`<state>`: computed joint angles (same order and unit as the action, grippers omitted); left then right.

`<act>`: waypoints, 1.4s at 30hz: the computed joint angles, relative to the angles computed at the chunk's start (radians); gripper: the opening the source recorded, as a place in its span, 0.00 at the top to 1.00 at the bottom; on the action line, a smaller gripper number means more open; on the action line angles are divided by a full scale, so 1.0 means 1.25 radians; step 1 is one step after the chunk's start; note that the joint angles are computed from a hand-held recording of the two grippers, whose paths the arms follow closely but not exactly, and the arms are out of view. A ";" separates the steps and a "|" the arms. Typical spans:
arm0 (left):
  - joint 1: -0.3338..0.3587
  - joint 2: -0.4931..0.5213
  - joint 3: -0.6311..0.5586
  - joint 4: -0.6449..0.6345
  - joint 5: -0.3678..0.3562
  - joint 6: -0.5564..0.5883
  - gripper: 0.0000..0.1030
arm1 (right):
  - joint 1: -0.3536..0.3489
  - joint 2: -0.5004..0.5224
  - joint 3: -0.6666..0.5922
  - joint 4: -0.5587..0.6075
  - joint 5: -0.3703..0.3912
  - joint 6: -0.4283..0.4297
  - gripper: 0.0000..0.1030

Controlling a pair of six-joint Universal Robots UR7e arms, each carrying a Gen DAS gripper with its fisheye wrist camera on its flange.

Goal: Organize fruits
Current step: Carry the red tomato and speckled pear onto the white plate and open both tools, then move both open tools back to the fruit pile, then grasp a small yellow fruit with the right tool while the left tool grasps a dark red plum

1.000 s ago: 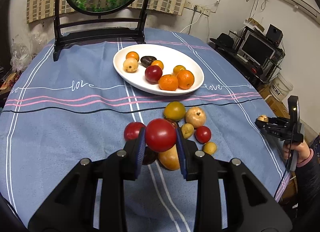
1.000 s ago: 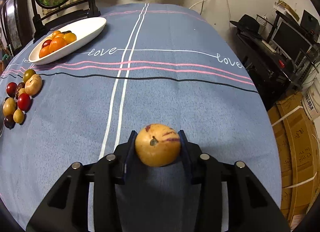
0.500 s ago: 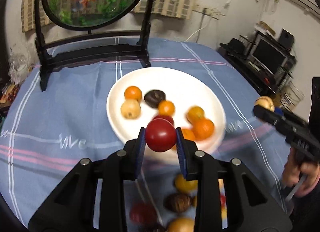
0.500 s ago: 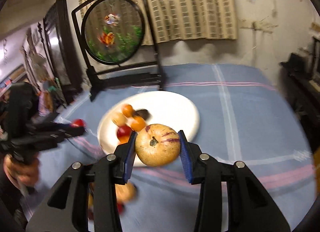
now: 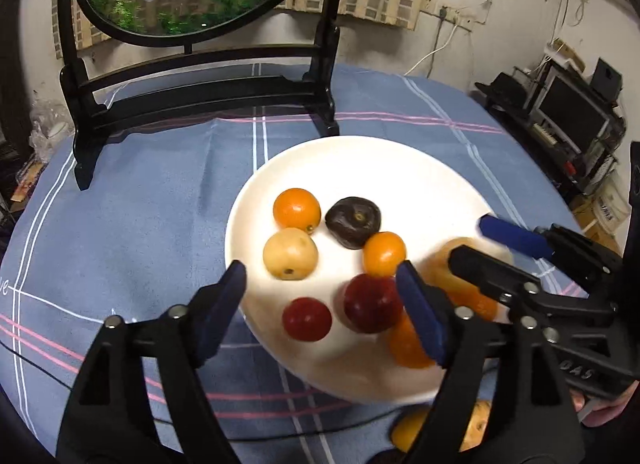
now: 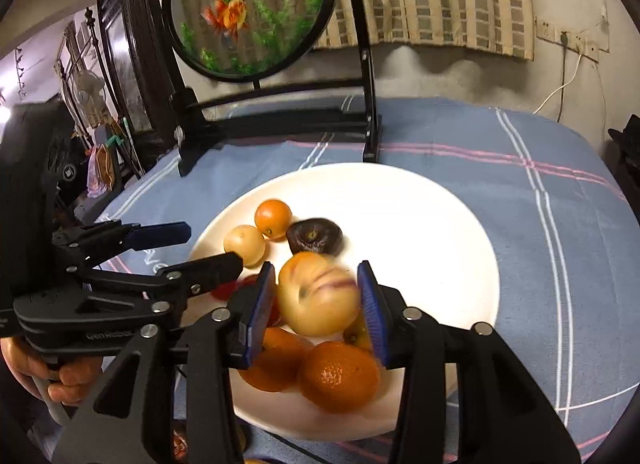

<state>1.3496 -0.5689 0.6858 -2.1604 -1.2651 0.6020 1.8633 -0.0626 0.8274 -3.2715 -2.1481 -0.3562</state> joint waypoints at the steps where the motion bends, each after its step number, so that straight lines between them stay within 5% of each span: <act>1: 0.001 -0.017 0.017 -0.008 -0.010 -0.004 0.17 | 0.005 -0.007 0.022 -0.039 0.001 -0.015 0.46; 9: 0.009 -0.237 0.321 -0.159 -0.041 0.021 0.05 | 0.059 -0.108 0.288 -0.198 -0.006 -0.006 0.46; 16: 0.070 -0.400 0.566 -0.230 -0.092 0.075 0.04 | 0.104 -0.076 0.409 -0.262 -0.126 0.041 0.46; 21: 0.100 -0.433 0.621 -0.226 -0.087 0.071 0.05 | 0.096 -0.064 0.435 -0.205 -0.127 0.187 0.55; 42: 0.098 -0.458 0.684 -0.346 -0.091 0.137 0.05 | 0.083 -0.061 0.389 -0.044 -0.124 0.295 0.70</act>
<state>1.4717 -1.1414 1.5407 -2.5923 -1.3785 0.7733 1.9675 -0.1390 1.3135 -3.3260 -2.3035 0.0122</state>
